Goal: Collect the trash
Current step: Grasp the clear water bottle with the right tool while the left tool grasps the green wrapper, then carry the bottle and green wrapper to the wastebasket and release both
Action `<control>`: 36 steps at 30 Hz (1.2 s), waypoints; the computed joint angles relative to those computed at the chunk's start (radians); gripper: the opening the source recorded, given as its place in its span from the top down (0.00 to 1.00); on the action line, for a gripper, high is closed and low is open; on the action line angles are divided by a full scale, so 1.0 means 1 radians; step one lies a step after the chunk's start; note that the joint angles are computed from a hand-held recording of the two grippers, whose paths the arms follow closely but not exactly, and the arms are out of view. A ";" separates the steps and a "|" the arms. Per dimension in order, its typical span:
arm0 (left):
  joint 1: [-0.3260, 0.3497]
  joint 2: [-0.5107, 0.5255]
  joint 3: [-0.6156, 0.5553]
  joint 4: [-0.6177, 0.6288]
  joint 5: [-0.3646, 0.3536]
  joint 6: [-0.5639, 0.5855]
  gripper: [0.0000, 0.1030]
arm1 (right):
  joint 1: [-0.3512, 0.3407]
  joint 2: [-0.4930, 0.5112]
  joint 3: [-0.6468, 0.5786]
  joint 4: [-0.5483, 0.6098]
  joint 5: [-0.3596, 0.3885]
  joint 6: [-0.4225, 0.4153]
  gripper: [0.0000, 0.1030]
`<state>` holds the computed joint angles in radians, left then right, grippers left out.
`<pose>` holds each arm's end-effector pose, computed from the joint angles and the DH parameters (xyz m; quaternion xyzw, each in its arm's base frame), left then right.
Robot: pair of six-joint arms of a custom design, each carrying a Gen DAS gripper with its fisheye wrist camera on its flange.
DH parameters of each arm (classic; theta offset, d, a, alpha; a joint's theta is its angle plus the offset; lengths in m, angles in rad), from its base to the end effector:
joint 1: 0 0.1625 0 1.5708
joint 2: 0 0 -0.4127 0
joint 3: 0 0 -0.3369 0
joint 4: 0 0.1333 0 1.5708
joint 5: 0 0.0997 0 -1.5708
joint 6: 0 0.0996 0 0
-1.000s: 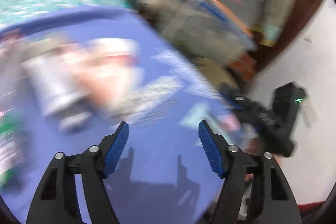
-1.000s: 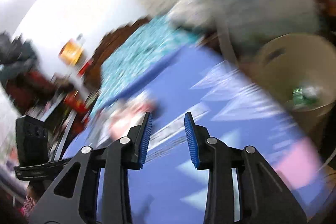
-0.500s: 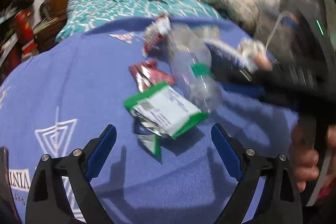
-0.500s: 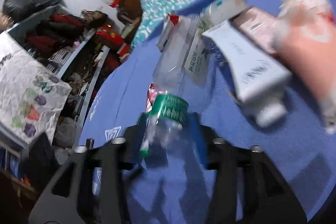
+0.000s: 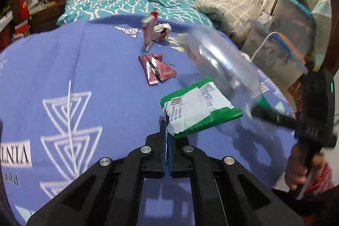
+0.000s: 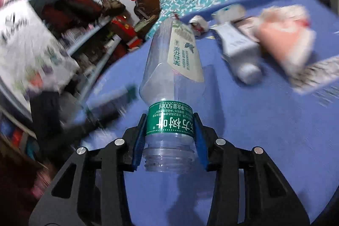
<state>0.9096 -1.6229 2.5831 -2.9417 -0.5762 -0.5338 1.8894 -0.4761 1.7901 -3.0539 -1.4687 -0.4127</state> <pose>-0.0037 -0.3579 0.2887 -0.0423 0.8649 -0.4109 0.2853 0.3139 -0.4938 -0.0551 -0.3598 0.9278 -0.0866 0.0468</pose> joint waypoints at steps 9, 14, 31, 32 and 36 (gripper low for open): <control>0.024 0.094 -0.034 0.020 -0.067 -0.042 0.72 | -0.008 -0.102 0.257 -0.289 -0.216 -0.133 0.55; 0.026 0.152 -0.045 -0.010 0.019 -0.057 0.36 | -0.004 -0.108 0.280 -0.346 -0.237 -0.137 0.34; 0.065 0.336 -0.222 0.009 -0.003 0.171 0.99 | 0.019 -0.071 0.225 -0.343 -0.282 -0.136 0.56; 0.068 0.331 -0.222 0.007 -0.019 0.165 0.99 | 0.014 -0.078 0.223 -0.314 -0.264 -0.136 0.58; 0.048 0.264 -0.190 -0.070 -0.140 0.182 1.00 | -0.003 -0.123 0.270 -0.307 -0.158 -0.142 0.58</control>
